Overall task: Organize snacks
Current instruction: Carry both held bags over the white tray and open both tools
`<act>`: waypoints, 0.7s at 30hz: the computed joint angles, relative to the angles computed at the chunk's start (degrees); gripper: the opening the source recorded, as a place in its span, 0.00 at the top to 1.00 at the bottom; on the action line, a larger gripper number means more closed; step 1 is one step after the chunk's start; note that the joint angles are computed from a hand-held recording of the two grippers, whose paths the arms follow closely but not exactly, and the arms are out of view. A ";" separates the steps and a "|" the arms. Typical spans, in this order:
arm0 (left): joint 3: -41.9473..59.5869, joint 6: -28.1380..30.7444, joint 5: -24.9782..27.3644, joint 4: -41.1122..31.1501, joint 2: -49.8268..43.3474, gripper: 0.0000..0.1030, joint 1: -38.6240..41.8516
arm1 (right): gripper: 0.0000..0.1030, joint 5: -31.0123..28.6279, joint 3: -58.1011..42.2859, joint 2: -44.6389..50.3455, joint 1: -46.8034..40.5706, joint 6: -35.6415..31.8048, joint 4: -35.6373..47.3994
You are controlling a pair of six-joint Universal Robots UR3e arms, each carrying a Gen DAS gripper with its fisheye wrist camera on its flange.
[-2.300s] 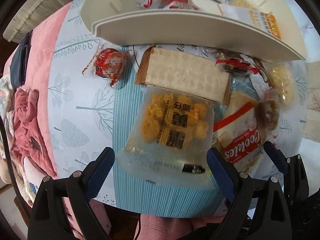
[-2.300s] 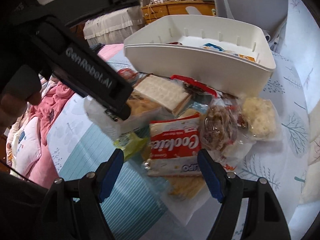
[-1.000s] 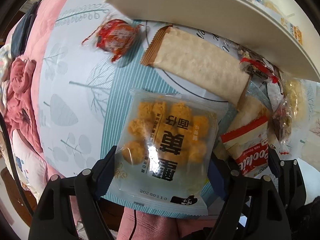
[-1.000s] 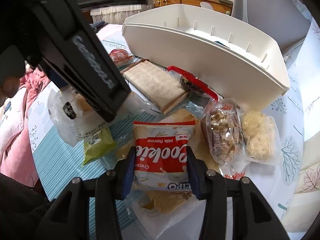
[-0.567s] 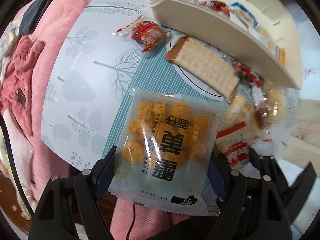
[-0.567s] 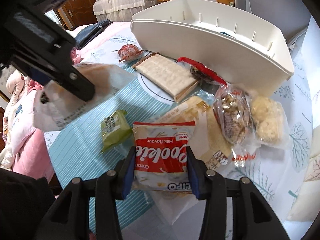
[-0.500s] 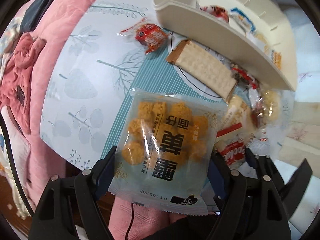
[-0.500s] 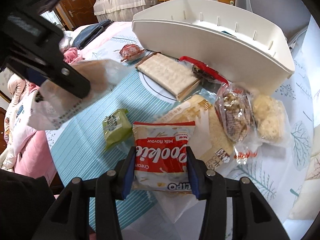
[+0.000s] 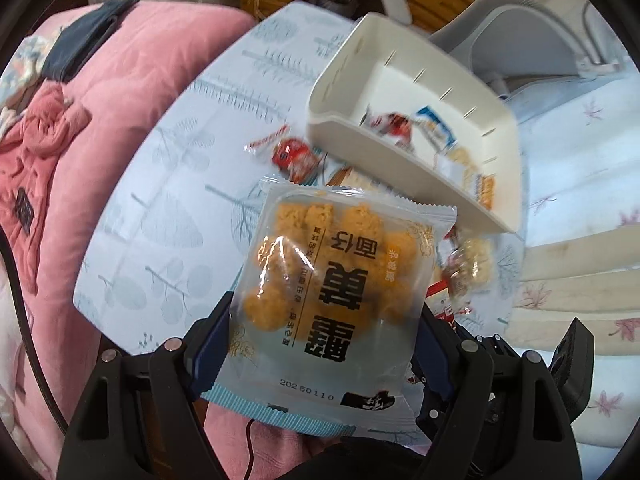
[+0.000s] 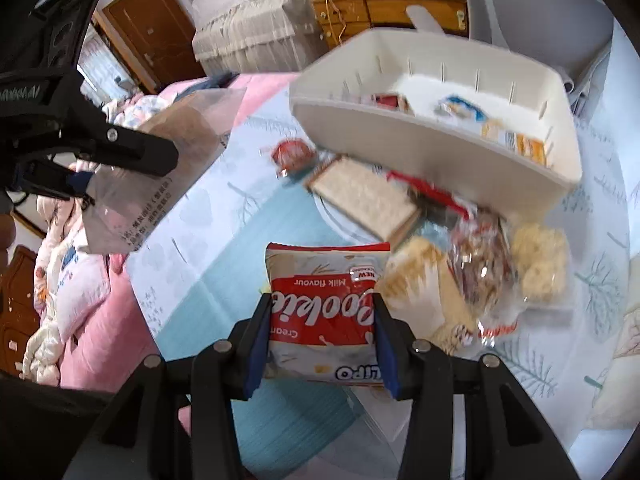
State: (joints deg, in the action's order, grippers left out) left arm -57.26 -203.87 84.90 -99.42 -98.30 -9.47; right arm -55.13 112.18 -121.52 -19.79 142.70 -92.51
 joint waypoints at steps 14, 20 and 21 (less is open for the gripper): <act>17.06 12.14 -5.03 -2.89 -8.49 0.23 4.01 | 0.55 0.51 -9.72 6.88 5.48 17.69 -10.85; 29.83 16.97 -7.47 -8.08 -16.83 0.23 6.08 | 0.55 0.54 -13.94 13.37 7.07 27.95 -16.58; 32.30 17.66 -7.83 -8.90 -18.45 0.23 6.34 | 0.55 0.09 -14.51 14.51 7.52 29.73 -18.09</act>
State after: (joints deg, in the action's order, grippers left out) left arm -24.97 -186.20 77.07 -108.32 -116.75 -3.13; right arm -55.05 97.67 -107.00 -12.27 172.44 -110.60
